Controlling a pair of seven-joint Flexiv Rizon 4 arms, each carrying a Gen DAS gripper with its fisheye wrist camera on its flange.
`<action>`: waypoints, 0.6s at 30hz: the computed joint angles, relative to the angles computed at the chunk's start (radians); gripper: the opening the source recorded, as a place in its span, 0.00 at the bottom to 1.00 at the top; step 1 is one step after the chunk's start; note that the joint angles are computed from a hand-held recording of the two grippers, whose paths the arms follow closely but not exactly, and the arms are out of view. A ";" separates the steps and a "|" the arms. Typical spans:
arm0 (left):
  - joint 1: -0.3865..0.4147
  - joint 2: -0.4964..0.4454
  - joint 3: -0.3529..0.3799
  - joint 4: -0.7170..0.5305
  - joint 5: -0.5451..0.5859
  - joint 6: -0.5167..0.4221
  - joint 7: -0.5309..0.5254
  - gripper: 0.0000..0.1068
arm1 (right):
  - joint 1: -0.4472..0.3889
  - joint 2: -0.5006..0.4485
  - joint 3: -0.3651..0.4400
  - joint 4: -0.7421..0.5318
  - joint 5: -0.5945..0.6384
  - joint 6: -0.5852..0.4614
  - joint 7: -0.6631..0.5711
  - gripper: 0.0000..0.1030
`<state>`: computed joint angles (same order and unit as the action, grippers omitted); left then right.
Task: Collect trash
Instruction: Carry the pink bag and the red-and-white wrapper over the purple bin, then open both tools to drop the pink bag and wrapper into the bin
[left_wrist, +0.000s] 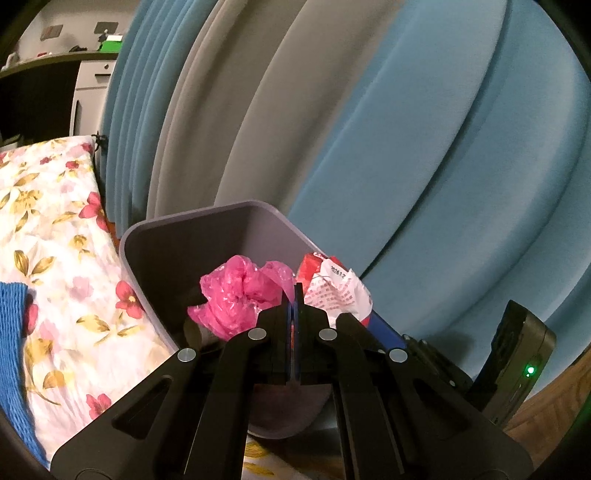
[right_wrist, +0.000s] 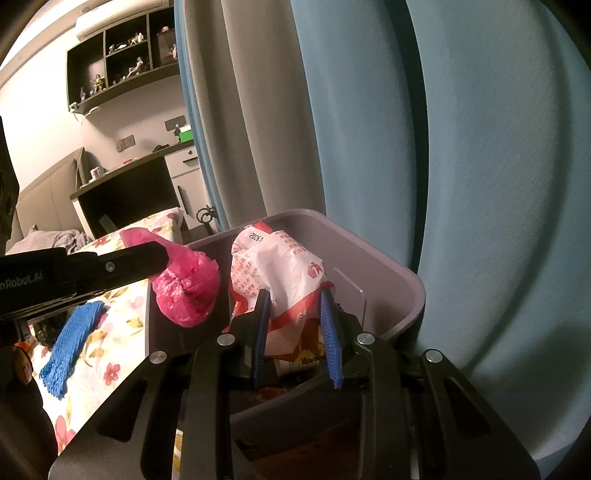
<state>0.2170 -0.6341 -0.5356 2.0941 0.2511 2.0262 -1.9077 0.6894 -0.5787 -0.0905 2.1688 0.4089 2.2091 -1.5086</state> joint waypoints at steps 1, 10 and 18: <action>0.003 -0.002 -0.002 0.001 0.001 0.000 -0.002 0.00 | 0.000 -0.001 -0.001 -0.001 0.001 -0.003 0.000 0.28; 0.013 0.001 0.011 0.027 -0.005 0.007 -0.023 0.00 | -0.008 -0.005 0.002 -0.007 -0.022 -0.012 0.001 0.28; -0.027 0.039 0.086 0.060 -0.038 0.008 -0.023 0.19 | -0.020 -0.012 0.010 -0.008 -0.055 -0.021 0.002 0.39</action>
<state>0.1897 -0.5953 -0.4493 2.1538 0.2128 2.0346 -1.9310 0.6691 -0.5908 -0.0803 2.1607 0.3538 2.1885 -1.5066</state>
